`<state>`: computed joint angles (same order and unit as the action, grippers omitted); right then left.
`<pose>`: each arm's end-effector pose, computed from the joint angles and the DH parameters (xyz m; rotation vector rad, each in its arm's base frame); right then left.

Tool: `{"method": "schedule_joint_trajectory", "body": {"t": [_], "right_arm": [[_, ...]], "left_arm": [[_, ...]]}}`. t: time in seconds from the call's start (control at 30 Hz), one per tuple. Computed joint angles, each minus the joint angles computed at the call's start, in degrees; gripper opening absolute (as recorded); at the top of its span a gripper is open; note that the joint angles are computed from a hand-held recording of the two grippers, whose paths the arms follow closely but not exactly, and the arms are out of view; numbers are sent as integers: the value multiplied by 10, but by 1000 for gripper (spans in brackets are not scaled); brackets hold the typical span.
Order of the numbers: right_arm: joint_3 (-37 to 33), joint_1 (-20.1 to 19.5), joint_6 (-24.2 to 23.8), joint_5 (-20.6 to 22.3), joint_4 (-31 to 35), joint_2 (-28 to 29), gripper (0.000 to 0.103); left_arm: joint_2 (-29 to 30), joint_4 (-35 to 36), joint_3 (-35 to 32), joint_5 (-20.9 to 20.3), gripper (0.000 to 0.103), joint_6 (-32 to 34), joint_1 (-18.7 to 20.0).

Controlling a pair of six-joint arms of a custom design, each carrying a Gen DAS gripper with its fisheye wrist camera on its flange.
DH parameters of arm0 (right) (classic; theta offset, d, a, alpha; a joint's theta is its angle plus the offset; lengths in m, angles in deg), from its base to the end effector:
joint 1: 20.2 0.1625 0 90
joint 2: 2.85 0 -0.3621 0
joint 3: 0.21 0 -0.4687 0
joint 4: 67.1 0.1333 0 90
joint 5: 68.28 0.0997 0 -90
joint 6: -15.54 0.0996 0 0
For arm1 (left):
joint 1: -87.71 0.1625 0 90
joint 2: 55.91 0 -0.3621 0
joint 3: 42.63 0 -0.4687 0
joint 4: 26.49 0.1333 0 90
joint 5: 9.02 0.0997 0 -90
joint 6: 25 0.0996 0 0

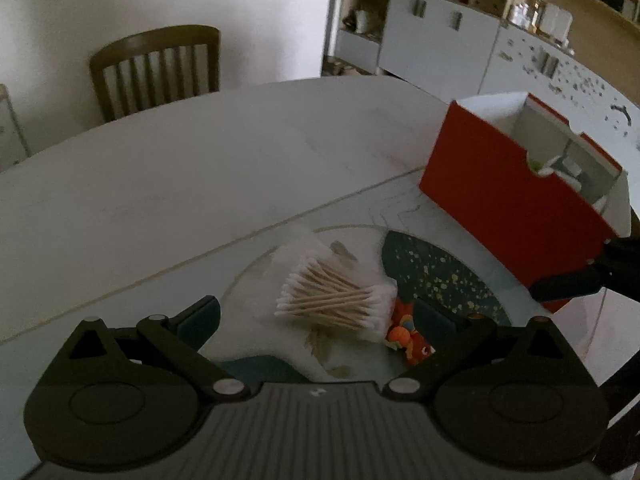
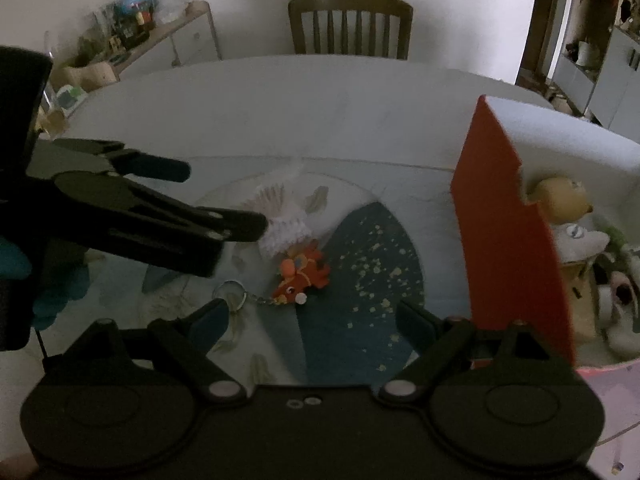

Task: Organize objects
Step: 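Reach the left tool to the cotton swab bag while the right tool reaches the orange fish plush, then grasp the cotton swab bag with the left tool while the right tool grasps the orange fish plush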

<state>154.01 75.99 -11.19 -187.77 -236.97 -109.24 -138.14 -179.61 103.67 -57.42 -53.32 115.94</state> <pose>0.1208 -0.3319 0.1419 0.5234 -2.4333 0.5847 -0.2161 -0.3424 0.0236 0.7377 2.4272 -0.6671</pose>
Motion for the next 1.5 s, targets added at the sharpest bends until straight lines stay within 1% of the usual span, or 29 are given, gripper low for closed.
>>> {"method": "schedule_joint_trajectory", "body": {"t": [0.2,0.37,0.5,0.67,0.83,0.93,0.97,1.0,1.07,1.1,1.17,1.2,1.23,1.27,1.3,1.37,1.5], "right_arm": [[-17,-9,7,-4,-15,47,89],[-30,-12,7,-7,-29,79,88],[-41,-18,7,-8,-45,106,88],[-55,-20,1,-16,-70,144,83],[-69,-22,5,-23,-98,180,78],[-74,-19,-6,-27,-123,200,77],[-75,-18,-9,-27,-127,204,75],[-77,-16,-14,-30,-136,211,74],[-80,-11,-26,-38,-153,227,66],[-82,-8,-35,-45,-164,235,65],[-82,-8,-43,-44,-170,238,60],[-81,-9,-42,-41,-167,235,59],[-81,-10,-43,-41,-168,235,55],[-83,-11,-44,-40,-170,237,50],[-82,-12,-44,-39,-168,234,47],[-80,-10,-42,-43,-166,230,39],[-73,-12,-29,-46,-160,215,38]], "left_arm": [[67,-35,-39,-19,103,66,35],[98,-30,-65,-24,103,73,65],[108,-41,-70,-25,103,79,78],[118,-62,-68,14,103,100,76],[109,-47,-66,25,102,92,84],[101,-48,-58,36,99,95,84],[97,-49,-55,37,97,95,83],[93,-49,-52,39,93,94,82],[86,-47,-50,40,86,94,81],[83,-45,-48,41,83,93,81],[78,-39,-46,43,81,89,79],[77,-40,-45,44,78,87,78],[75,-39,-44,45,72,85,79],[72,-36,-43,48,72,80,77],[69,-29,-44,47,72,75,78],[64,-21,-42,47,72,69,77],[50,15,-38,51,72,45,68]]}}
